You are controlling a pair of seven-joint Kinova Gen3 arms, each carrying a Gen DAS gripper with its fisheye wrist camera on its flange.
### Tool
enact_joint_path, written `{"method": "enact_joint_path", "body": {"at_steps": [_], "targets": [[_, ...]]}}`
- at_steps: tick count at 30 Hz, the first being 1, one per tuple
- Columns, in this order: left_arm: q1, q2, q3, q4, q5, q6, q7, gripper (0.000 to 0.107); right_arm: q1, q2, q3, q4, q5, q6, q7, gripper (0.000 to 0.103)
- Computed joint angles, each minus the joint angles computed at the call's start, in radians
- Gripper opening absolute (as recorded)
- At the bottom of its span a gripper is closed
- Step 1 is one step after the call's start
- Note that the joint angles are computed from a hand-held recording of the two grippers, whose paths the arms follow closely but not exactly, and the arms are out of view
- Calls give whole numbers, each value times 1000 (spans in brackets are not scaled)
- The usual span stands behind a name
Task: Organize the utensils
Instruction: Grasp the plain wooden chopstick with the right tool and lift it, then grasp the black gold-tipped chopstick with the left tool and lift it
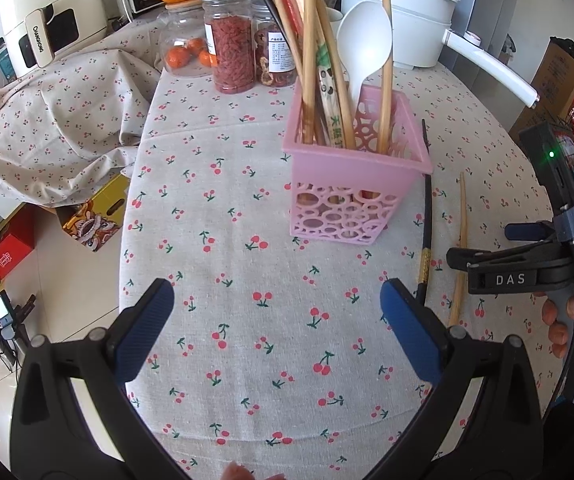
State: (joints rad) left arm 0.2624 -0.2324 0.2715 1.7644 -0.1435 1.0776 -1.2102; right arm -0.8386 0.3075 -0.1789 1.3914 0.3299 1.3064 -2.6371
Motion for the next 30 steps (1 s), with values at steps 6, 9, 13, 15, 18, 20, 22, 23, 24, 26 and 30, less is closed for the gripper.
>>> {"method": "enact_joint_path", "body": {"at_steps": [6,9,13,15,18,20,22,23,24,26,30], "targets": [[23,-10,3,6,39,-24,-30,102,17,-83,-24,101,2,-43,34,78],[40,-13,22,2,48,-26,-38,102,39,-137,-36,153,4,-63,37,46],[68,-11,54,-8,60,-32,-34,102,128,-227,-39,238,-71,-133,102,15],[87,-10,70,-13,63,-38,-38,102,199,-274,-49,289,-139,-191,159,11],[112,7,105,-34,46,-32,-30,102,234,-310,-49,322,-125,-189,195,7],[125,33,129,-56,19,-21,-8,102,271,-332,-45,342,-134,-197,227,7],[143,77,156,-89,-28,4,29,102,306,-368,-37,368,-161,-207,253,7],[159,104,166,-109,-53,22,40,102,323,-382,-36,376,-170,-209,264,7],[177,132,178,-130,-84,39,50,102,340,-395,-34,384,-179,-213,276,7],[218,184,199,-168,-156,68,78,102,365,-413,-41,383,-189,-211,276,7],[283,303,181,-276,-222,125,116,102,410,-423,-38,389,-207,-231,301,7]]}}
